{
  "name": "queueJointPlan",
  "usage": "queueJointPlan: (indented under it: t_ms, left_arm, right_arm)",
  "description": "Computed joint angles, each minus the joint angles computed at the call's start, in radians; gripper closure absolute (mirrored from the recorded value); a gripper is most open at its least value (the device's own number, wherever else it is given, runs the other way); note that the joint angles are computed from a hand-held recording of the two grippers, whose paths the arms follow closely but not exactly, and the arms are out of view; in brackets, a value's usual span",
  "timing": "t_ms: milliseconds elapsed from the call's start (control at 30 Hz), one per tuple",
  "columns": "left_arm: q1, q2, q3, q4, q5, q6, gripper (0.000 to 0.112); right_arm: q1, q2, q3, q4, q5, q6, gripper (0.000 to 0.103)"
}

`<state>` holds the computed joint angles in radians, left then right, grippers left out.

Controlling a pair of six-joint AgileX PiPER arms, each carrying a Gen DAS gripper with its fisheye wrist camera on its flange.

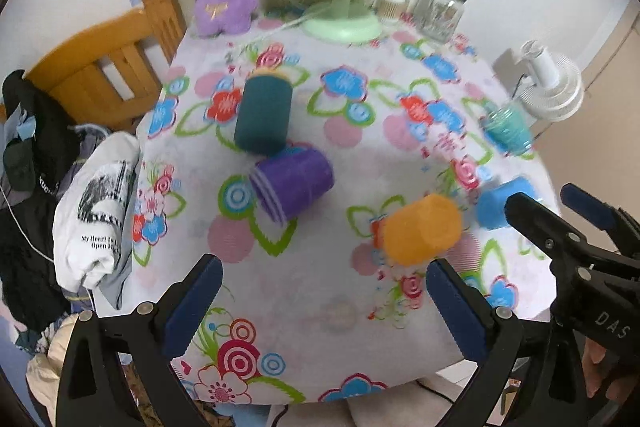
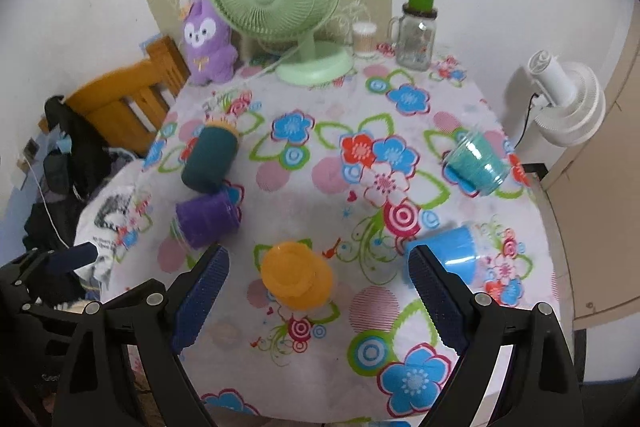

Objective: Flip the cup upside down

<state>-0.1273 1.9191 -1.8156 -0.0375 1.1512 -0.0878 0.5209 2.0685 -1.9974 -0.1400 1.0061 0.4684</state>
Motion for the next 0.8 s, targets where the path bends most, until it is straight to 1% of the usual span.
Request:
queueJointPlan:
  t_ms: [133, 200, 300, 367, 600, 800]
  left_arm:
    - [-0.007, -0.023, -0.042, 0.029, 0.027, -0.014, 0.009]
    - [-0.01, -0.029, -0.053, 0.044, 0.038, -0.029, 0.009]
    - [-0.003, -0.047, -0.063, 0.048, 0.047, -0.043, 0.009]
    - [-0.003, -0.056, -0.073, 0.053, 0.054, -0.048, 0.009]
    - [-0.009, -0.101, -0.086, 0.063, 0.054, -0.063, 0.009]
    - [-0.012, -0.122, -0.093, 0.046, 0.052, -0.069, 0.009]
  right_arm:
    - [0.01, -0.017, -0.047, -0.046, 0.053, 0.018, 0.01]
    - [0.008, -0.04, -0.034, -0.045, 0.042, 0.018, 0.01]
    - [0.008, -0.064, -0.028, -0.05, 0.048, 0.025, 0.01]
    - [0.008, -0.078, -0.027, -0.056, 0.05, 0.031, 0.006]
    - [0.024, -0.135, 0.003, -0.113, 0.051, 0.061, 0.005]
    - [0.027, -0.174, 0.029, -0.127, 0.047, 0.084, 0.004]
